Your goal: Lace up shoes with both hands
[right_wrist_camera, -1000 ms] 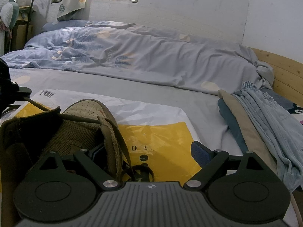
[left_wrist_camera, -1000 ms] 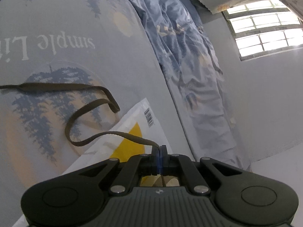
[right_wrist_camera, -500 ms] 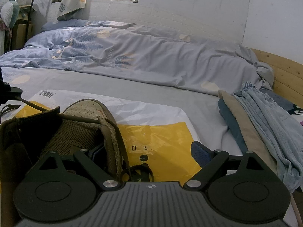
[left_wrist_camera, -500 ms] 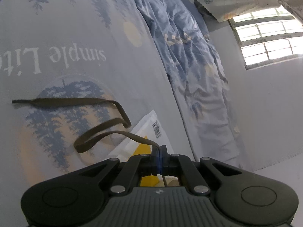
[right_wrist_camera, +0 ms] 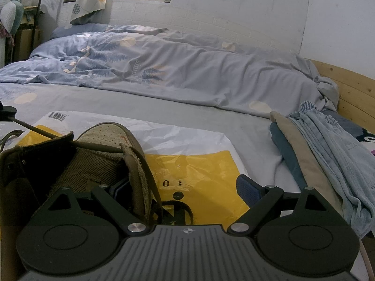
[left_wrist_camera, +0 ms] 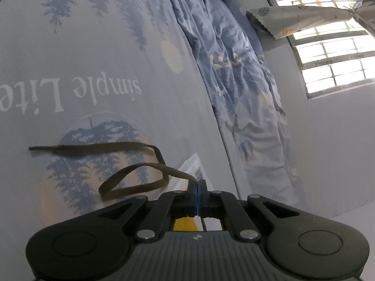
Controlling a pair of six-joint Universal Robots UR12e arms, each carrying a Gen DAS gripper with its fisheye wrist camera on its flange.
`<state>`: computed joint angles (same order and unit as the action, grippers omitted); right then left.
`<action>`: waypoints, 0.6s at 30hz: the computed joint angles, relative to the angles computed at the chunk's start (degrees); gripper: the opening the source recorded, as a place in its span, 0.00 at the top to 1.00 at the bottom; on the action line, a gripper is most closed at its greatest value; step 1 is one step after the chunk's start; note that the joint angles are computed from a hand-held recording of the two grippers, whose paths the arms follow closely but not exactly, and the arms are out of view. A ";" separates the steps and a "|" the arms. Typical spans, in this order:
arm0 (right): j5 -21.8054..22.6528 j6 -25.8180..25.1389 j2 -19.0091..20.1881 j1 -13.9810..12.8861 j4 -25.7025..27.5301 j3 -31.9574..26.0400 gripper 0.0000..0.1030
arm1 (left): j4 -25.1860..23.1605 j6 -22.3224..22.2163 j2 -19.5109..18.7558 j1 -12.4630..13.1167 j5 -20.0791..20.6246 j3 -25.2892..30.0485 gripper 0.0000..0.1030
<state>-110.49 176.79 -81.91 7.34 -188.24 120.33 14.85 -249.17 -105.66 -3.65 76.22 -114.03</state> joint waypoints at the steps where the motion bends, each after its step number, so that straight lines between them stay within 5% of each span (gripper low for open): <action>1: 0.00 0.00 0.01 -0.01 0.00 -0.01 0.12 | -0.21 0.22 -0.06 0.05 -0.47 0.07 1.00; 18: 0.04 0.21 -0.03 0.04 0.24 -0.01 0.12 | -3.11 1.98 0.30 0.37 -3.73 0.52 0.94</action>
<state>-110.45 177.00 -81.94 7.38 -188.00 120.32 11.75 -247.19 -105.35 -3.28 72.49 -113.51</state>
